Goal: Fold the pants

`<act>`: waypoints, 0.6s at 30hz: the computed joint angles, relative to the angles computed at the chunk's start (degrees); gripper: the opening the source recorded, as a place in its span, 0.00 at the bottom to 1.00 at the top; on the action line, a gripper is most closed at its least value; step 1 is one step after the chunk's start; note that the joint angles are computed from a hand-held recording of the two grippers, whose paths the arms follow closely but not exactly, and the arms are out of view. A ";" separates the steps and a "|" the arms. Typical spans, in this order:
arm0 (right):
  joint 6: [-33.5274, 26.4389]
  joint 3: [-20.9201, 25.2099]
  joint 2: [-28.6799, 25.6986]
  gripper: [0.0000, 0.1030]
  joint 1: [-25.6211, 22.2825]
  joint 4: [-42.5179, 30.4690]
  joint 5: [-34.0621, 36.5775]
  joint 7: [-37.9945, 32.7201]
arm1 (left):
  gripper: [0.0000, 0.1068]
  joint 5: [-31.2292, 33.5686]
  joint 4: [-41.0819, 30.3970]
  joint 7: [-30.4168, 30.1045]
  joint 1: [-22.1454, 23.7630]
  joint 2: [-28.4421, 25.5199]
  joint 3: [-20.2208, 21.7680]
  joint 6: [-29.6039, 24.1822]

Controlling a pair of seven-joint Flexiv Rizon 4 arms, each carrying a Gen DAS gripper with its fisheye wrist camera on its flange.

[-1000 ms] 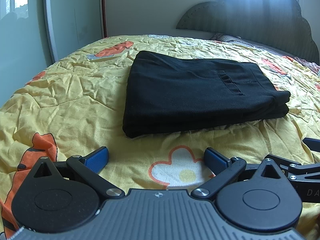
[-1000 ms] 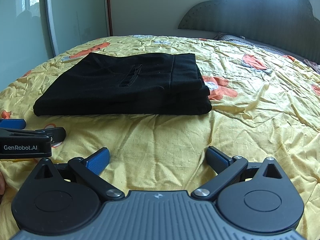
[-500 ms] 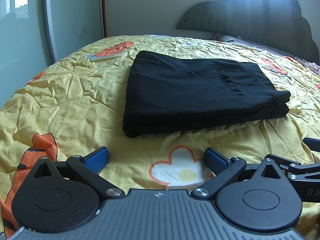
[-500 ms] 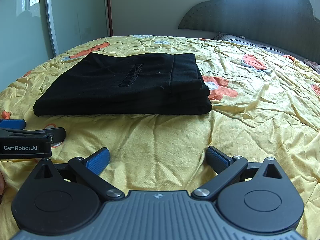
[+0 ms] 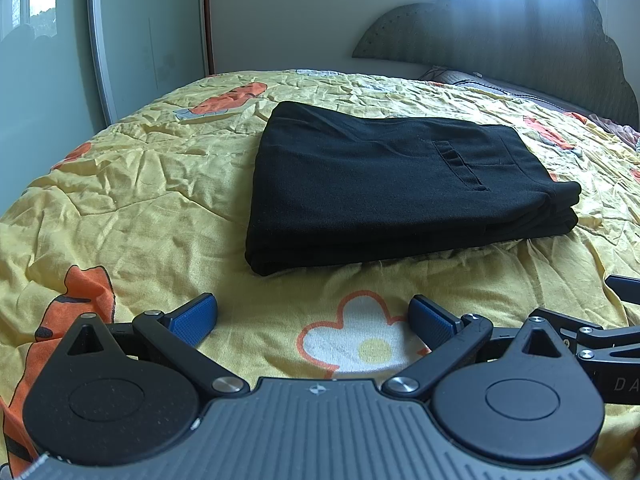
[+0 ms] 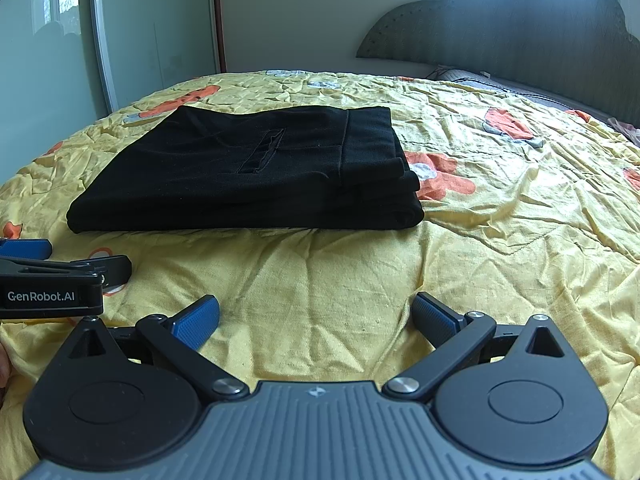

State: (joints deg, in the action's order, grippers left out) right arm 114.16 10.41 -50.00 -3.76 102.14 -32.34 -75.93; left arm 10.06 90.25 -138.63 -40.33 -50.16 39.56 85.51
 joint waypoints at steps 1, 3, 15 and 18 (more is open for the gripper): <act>0.00 0.01 0.01 1.00 -0.01 0.02 0.02 -0.02 | 0.96 0.02 -0.02 -0.03 0.01 0.00 -0.03 -0.01; -0.02 0.03 0.00 1.00 -0.02 0.00 0.04 -0.06 | 0.96 0.09 -0.06 -0.09 0.01 -0.02 -0.01 -0.06; -0.06 0.18 -0.04 1.00 -0.14 -0.04 0.03 -0.13 | 0.96 0.40 -0.10 -0.31 0.12 0.03 -0.12 -0.07; -0.06 0.18 -0.04 1.00 -0.14 -0.04 0.03 -0.14 | 0.96 0.47 -0.10 -0.35 0.15 0.06 -0.14 -0.10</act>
State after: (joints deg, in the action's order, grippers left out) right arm 114.09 10.59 -50.04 -3.90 102.10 -32.31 -76.07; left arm 10.53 90.15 -138.98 -40.19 -50.10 39.42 85.41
